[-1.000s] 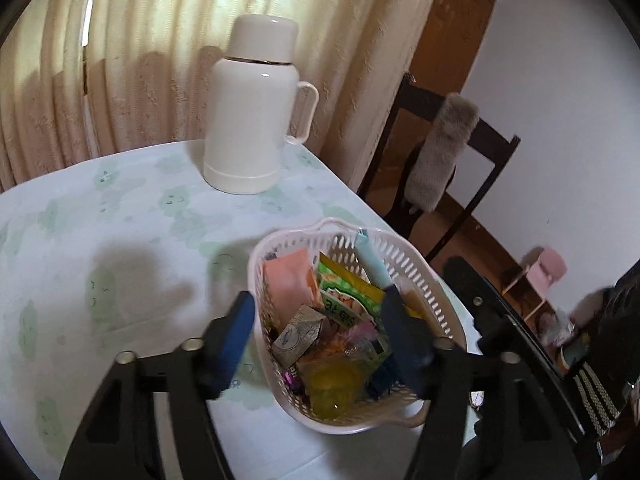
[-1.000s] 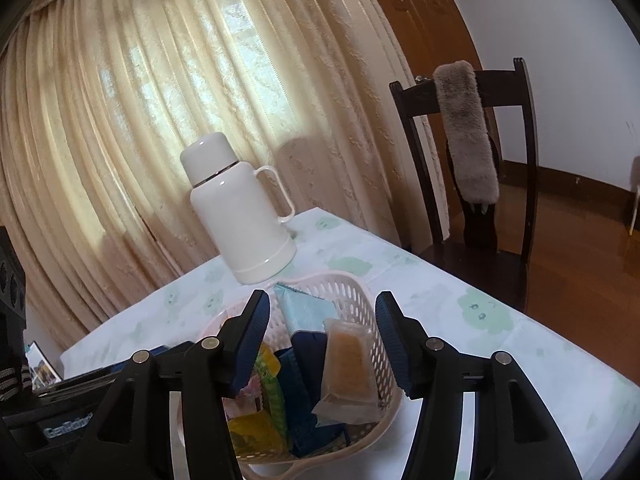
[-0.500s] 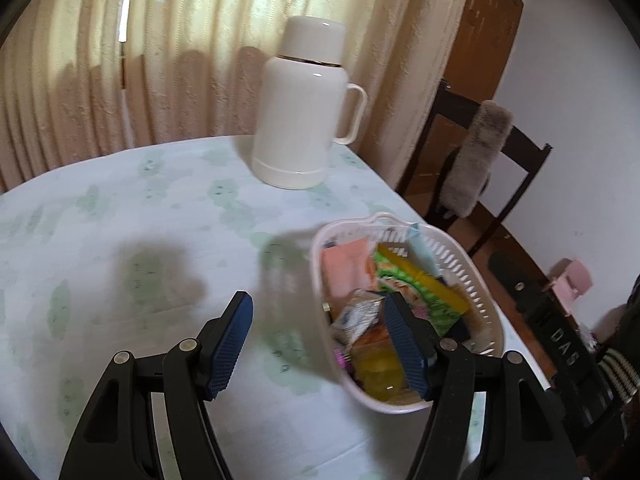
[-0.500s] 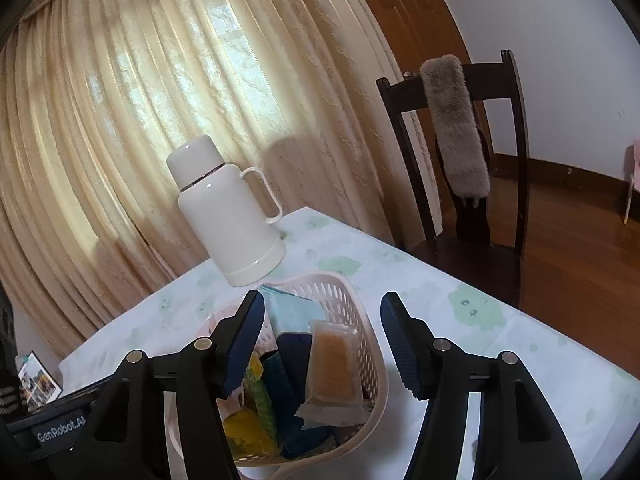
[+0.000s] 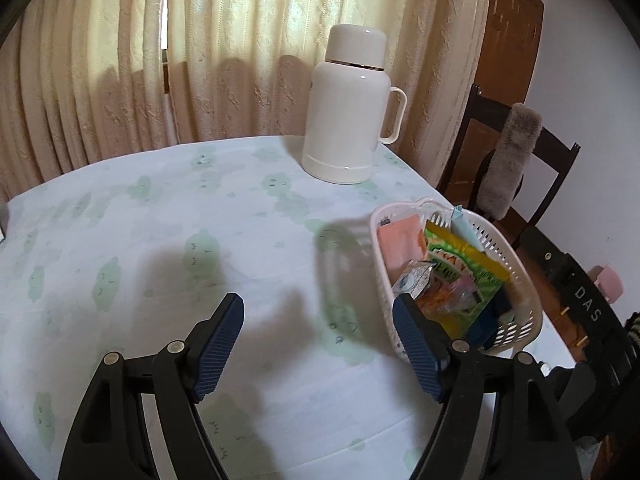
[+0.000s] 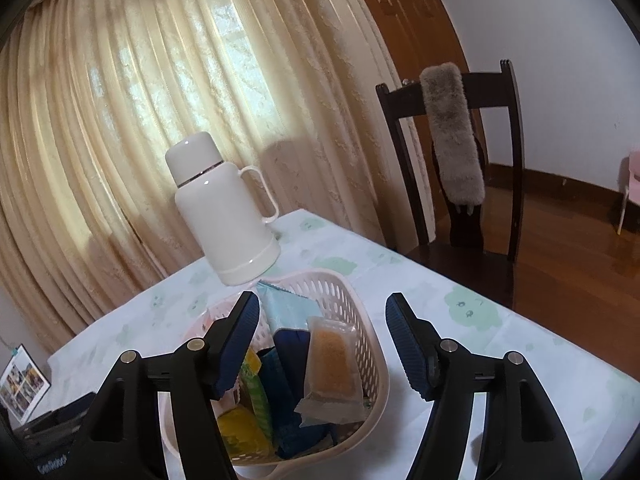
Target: Organize snacks
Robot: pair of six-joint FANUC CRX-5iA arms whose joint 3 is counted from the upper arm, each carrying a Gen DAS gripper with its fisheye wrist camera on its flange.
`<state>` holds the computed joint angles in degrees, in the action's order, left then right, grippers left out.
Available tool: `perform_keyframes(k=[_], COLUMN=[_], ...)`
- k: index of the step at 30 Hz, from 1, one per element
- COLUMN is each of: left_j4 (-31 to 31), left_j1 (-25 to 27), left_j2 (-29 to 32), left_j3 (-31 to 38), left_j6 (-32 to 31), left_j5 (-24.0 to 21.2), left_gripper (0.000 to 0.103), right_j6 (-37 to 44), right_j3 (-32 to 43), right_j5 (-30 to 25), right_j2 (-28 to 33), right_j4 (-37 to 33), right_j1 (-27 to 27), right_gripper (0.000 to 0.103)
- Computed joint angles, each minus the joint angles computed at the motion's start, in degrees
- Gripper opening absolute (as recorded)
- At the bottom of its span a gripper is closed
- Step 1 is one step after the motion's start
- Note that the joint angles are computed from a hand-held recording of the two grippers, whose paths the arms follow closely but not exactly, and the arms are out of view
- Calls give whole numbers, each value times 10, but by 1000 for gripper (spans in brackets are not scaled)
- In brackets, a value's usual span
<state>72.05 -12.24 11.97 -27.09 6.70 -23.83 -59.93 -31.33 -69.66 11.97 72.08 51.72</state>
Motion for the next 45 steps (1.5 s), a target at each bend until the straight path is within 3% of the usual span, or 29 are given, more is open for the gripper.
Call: perform_keyframes(k=[5, 11, 14, 17, 19, 22, 27, 31, 33, 38, 42, 45], left_j4=[147, 161, 206, 332, 385, 354, 388, 355, 339, 493, 494, 569], left_j1=[-36, -30, -43, -81, -97, -86, -99, -94, -89, -134, -137, -161], left_j2=[-19, -25, -35, -50, -55, -56, -60, -58, -56, -66, -68, -70], left_j3=[-40, -54, -68, -85, -88, -91, -96, -95, -95, -95, -96, -91], left_j6=[-123, -142, -190, -304, -348, -324, -359, -331, -315, -451, -465, -535], left_j5=[50, 35, 47, 80, 93, 81, 93, 100, 97, 128, 129, 149], left_gripper=[78, 79, 82, 90, 93, 98, 102, 102, 102, 102, 102, 102], right_j6=[1, -31, -25, -33, -34, -18, 17, 55, 89, 178, 200, 207], right_j3=[-7, -29, -36, -53, -55, -50, -49, -43, -29, 10, 19, 23], right_j5=[5, -25, -5, 13, -3, -27, -8, 2, -2, -11, -9, -17], right_j2=[4, -6, -14, -28, -30, -28, -36, -38, -33, -23, -22, -20], right_j4=[5, 4, 4, 16, 6, -27, -52, -56, -69, -109, -116, -118], right_j1=[14, 44, 50, 58, 72, 90, 96, 101, 103, 106, 108, 112], right_gripper=[69, 71, 72, 72, 72, 77, 77, 91, 91, 91, 91, 91])
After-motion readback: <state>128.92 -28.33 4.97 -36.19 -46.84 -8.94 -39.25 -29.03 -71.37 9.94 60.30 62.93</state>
